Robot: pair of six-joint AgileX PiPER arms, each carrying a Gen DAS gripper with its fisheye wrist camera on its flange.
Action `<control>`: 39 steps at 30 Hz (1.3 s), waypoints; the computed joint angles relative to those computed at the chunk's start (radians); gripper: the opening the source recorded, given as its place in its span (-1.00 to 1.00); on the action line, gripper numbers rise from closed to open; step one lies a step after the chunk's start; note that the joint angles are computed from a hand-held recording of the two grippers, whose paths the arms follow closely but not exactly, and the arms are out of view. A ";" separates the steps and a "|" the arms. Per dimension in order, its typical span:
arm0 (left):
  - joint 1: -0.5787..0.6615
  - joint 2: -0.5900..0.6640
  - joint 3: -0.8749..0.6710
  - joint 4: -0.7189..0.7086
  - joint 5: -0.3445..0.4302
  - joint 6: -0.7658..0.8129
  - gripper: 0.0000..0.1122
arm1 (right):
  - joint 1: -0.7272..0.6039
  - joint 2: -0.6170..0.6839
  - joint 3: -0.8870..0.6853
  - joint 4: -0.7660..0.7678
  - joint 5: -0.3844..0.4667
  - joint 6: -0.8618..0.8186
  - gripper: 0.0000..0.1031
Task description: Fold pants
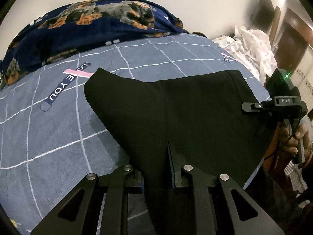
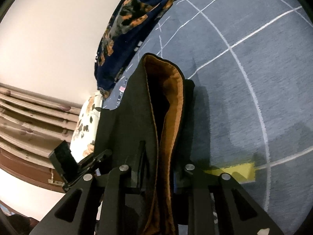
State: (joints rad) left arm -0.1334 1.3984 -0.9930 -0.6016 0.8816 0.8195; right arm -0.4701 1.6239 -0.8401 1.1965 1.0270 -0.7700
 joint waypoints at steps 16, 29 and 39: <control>-0.013 0.008 0.019 0.018 -0.034 -0.002 -0.65 | 0.021 0.072 -0.060 -0.063 0.022 0.042 -0.37; -0.055 0.000 0.045 0.083 -0.114 -0.040 -0.36 | 0.000 0.077 -0.009 0.010 0.021 -0.054 -0.51; -0.010 0.055 0.008 0.106 -0.077 -0.084 0.19 | 0.000 0.090 -0.030 -0.008 0.022 -0.034 -0.52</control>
State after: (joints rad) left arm -0.1435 1.4535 -0.9847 -0.4957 0.8045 0.7358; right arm -0.4704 1.7142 -0.8704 1.1880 1.0491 -0.8036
